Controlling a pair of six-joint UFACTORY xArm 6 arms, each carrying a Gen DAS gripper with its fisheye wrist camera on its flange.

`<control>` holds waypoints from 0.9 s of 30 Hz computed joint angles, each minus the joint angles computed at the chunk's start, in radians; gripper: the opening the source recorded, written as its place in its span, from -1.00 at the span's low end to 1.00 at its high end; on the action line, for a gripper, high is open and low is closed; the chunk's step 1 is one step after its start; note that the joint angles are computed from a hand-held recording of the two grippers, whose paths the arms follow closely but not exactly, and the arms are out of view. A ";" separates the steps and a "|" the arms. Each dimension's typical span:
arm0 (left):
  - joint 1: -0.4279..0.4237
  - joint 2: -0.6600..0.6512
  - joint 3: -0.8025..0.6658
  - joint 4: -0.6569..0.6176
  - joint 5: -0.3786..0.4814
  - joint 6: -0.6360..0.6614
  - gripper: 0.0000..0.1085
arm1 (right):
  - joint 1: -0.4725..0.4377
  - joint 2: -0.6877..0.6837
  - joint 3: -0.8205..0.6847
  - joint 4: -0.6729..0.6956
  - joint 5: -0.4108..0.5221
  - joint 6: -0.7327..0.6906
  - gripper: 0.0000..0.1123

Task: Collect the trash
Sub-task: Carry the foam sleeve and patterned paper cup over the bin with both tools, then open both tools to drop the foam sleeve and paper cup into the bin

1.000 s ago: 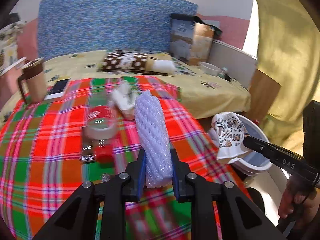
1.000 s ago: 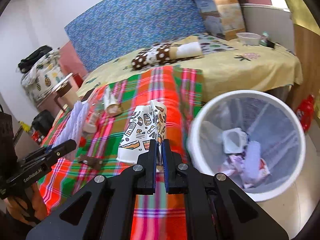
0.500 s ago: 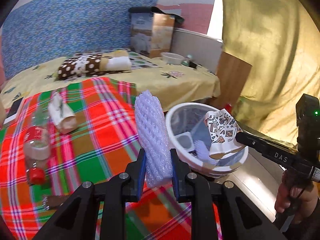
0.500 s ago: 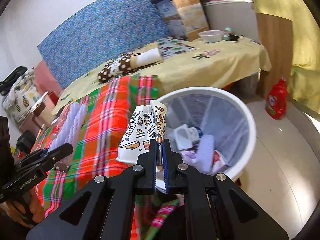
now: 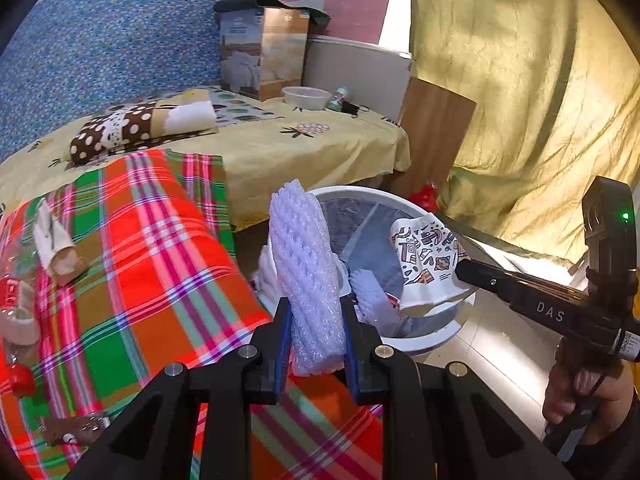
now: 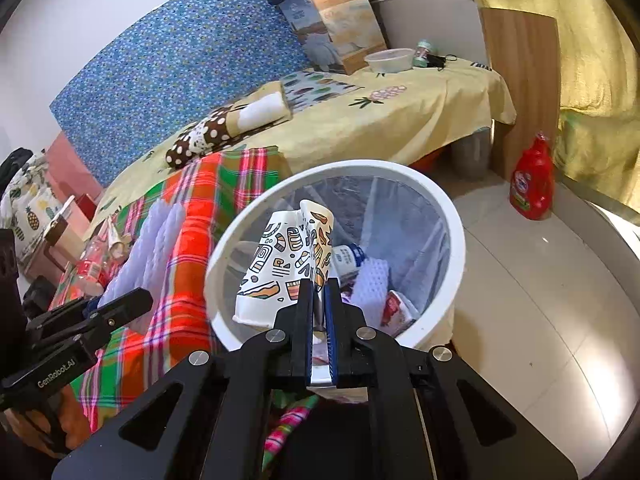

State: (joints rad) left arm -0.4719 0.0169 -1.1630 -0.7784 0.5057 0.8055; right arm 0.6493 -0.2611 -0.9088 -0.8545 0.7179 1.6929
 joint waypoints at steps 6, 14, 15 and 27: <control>-0.025 0.054 -0.047 0.019 0.022 -0.009 -0.57 | -0.017 -0.010 0.021 0.046 0.007 -0.033 -0.86; -0.044 0.140 -0.137 0.036 0.067 -0.044 -0.53 | -0.037 -0.018 0.039 0.101 0.004 -0.085 -0.83; -0.044 0.148 -0.147 0.035 0.071 -0.049 -0.49 | -0.036 -0.019 0.039 0.102 0.010 -0.085 -0.82; -0.023 0.120 -0.133 -0.025 0.062 -0.024 -0.22 | -0.015 -0.026 0.026 0.052 0.028 -0.045 -0.62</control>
